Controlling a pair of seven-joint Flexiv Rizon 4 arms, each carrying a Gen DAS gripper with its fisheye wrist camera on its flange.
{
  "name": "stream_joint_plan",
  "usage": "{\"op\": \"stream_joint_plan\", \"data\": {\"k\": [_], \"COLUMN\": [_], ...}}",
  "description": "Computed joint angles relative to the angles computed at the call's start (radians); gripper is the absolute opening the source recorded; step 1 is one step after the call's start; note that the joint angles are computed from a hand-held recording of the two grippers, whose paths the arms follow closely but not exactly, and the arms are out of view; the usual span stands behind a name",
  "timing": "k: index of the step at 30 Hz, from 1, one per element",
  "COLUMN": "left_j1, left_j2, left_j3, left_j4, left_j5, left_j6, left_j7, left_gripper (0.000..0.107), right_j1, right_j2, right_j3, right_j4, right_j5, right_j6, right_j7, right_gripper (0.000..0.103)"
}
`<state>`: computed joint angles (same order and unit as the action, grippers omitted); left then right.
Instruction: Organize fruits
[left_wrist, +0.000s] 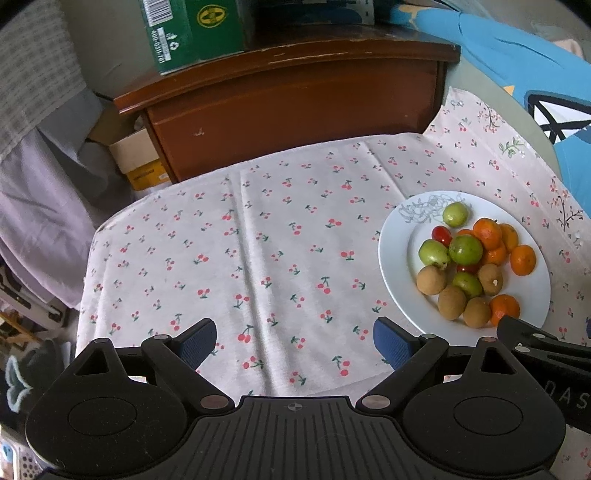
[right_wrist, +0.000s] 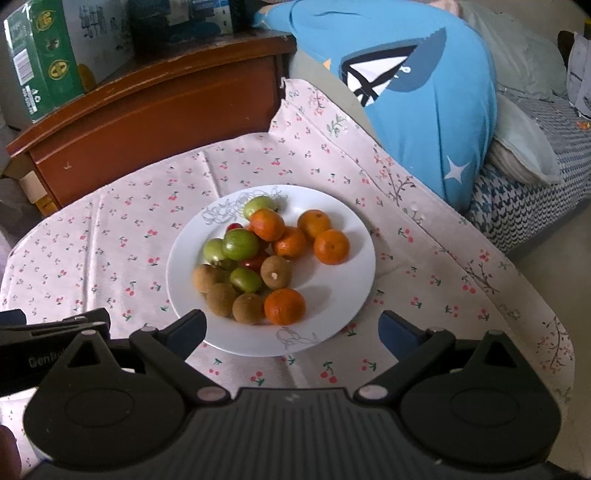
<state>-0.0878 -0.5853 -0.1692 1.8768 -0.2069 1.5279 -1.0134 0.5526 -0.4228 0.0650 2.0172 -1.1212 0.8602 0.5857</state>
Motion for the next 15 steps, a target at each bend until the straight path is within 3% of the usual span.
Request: {"op": "stream_joint_plan", "data": {"k": [15], "left_j1": [0.081], "left_j2": [0.048], "left_j3": [-0.045], "left_j4": [0.086], "left_j5": [-0.02], "left_j6": [0.017], "left_j7": [0.034], "left_gripper": [0.093], "right_j1": [0.015], "right_j2": [-0.001], "right_j3": [0.003], "right_j4": [0.02], "right_j5": [-0.145], "right_j6": [0.031], "right_j7": [0.131], "right_gripper": [0.099]}}
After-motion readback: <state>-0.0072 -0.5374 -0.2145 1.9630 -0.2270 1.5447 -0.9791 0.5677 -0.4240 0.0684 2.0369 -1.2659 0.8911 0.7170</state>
